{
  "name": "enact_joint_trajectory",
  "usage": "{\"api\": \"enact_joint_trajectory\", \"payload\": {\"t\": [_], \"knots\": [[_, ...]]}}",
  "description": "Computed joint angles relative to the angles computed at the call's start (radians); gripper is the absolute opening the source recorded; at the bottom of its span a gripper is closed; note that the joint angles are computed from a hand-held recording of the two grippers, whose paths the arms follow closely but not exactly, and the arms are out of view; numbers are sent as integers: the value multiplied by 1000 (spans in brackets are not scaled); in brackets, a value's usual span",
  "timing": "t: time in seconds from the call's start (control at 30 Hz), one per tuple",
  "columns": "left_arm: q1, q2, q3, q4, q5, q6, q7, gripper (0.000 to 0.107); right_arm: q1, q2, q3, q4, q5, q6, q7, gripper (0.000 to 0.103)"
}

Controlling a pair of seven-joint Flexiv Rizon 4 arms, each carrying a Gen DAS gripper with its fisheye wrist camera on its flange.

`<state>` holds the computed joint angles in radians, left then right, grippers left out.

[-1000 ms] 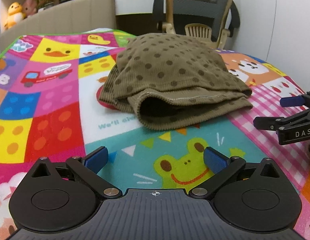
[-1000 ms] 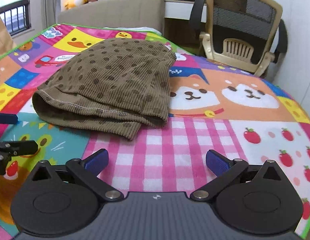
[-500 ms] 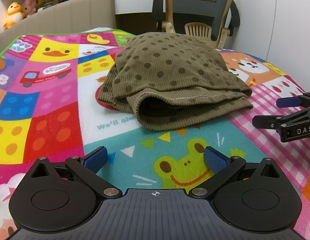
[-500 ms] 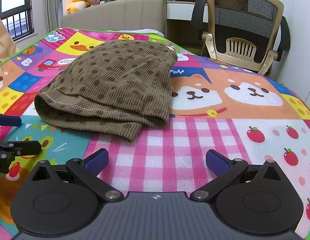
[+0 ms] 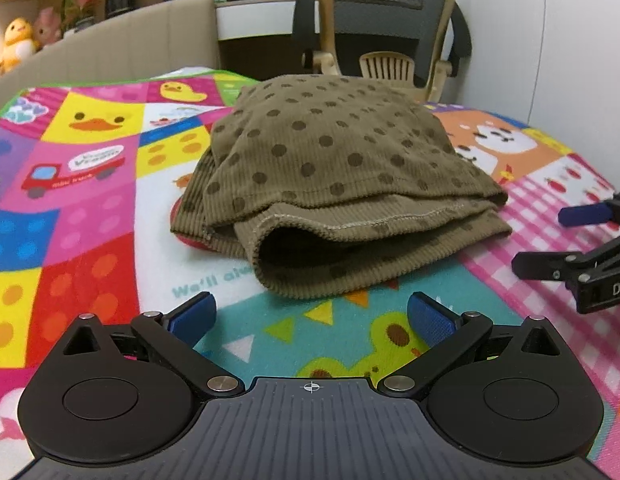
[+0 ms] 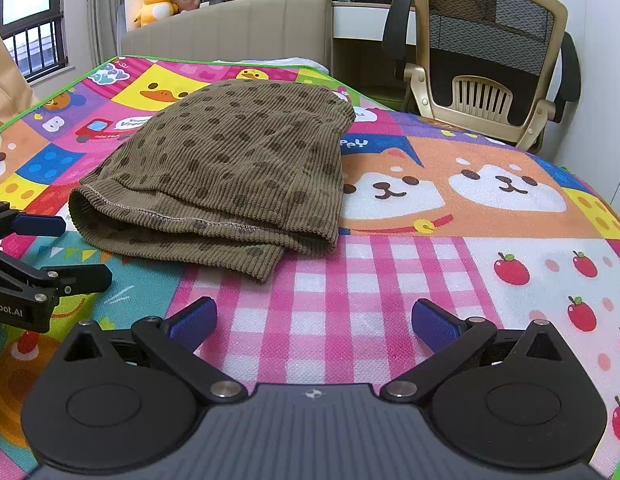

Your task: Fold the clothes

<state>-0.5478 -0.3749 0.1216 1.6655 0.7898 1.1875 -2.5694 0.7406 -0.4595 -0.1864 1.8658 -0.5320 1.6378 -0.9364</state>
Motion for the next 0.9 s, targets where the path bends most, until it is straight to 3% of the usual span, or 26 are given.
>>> {"api": "enact_joint_trajectory", "payload": {"t": [0.9], "knots": [[3,0,5,9,-11,18,-7,103,10,0,-10,2,5,2,-4,103]]}}
